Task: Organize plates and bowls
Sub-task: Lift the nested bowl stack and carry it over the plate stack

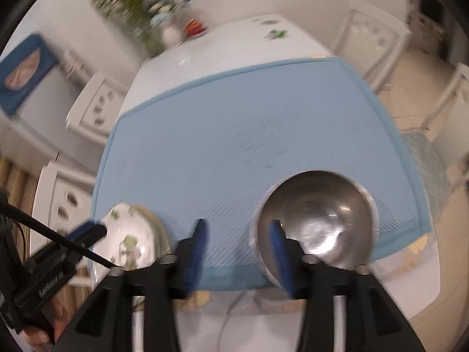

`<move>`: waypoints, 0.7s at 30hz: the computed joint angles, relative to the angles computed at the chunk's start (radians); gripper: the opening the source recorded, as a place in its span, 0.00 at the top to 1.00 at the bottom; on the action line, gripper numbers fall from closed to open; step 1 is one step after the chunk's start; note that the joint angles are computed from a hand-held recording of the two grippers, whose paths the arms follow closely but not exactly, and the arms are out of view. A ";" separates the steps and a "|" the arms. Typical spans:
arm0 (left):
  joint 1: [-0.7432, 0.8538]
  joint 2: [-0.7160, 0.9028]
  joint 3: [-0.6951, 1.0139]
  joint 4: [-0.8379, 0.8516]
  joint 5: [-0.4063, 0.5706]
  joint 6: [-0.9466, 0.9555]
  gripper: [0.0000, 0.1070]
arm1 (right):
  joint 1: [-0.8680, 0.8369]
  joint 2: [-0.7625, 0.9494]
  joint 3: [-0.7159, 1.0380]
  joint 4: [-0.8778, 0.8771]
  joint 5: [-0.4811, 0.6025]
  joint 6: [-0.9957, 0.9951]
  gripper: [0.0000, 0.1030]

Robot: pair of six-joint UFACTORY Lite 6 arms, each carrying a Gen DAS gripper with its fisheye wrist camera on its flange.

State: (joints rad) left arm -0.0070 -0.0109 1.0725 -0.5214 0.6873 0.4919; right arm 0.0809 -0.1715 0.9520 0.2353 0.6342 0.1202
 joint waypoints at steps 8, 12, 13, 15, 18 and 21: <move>-0.174 0.260 0.164 -0.278 0.090 0.119 0.30 | -0.359 -0.036 -0.087 0.185 0.028 -0.279 0.25; -0.247 0.418 0.269 -0.346 0.096 0.087 0.30 | -0.503 0.064 -0.060 0.269 0.055 -0.454 0.25; -0.261 0.451 0.292 -0.351 0.097 0.068 0.30 | -0.532 0.091 -0.046 0.294 0.070 -0.502 0.25; -0.285 0.517 0.336 -0.382 0.100 0.049 0.31 | -0.577 0.186 -0.014 0.365 0.097 -0.616 0.25; -0.330 0.576 0.350 -0.414 0.056 0.024 0.39 | -0.606 0.298 0.017 0.436 0.120 -0.724 0.25; -0.359 0.619 0.362 -0.405 0.030 -0.031 0.43 | -0.634 0.441 0.083 0.506 0.179 -0.800 0.25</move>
State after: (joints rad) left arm -0.3657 0.6086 1.4342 -0.9266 0.7173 0.4610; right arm -0.5531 0.2692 1.0350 0.7415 0.8130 -0.6802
